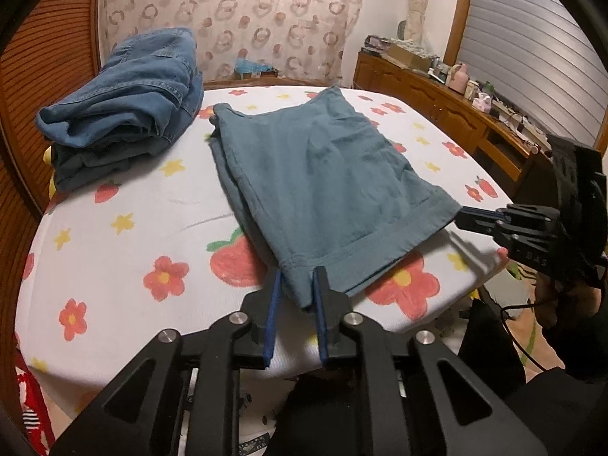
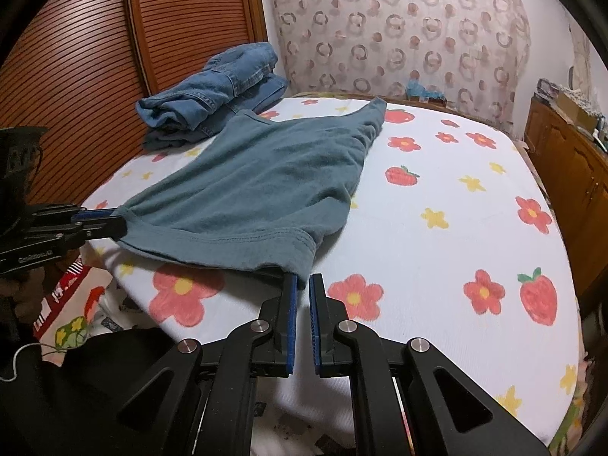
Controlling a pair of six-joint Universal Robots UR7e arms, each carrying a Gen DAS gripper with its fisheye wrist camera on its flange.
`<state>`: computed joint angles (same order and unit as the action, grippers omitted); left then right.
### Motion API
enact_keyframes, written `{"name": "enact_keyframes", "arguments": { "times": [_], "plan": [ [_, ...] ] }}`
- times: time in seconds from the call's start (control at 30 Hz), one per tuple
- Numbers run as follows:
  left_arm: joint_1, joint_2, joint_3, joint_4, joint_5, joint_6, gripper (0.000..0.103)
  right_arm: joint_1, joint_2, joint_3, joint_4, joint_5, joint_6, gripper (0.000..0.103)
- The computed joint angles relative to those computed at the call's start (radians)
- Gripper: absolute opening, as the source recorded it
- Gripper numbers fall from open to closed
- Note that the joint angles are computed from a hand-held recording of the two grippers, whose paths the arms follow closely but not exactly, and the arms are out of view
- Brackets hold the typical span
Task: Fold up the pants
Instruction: 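Fold the hem over with the right gripper while the left gripper pinches the shorts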
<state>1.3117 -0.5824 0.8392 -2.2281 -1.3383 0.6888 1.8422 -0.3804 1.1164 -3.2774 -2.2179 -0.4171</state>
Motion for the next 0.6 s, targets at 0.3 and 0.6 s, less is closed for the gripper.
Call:
{"name": "enact_keyframes", "arguments": {
  "times": [0.3,0.6],
  "plan": [
    [-0.001,0.027,-0.040,-0.042,0.000,0.021,0.063,0.020,-0.018,0.033,-0.069,0.027,-0.033,0.012],
    [0.009,0.072,-0.099,-0.021,0.020,-0.004,0.063,0.001,0.058,-0.111,0.034,-0.022,0.002,0.022]
  ]
}}
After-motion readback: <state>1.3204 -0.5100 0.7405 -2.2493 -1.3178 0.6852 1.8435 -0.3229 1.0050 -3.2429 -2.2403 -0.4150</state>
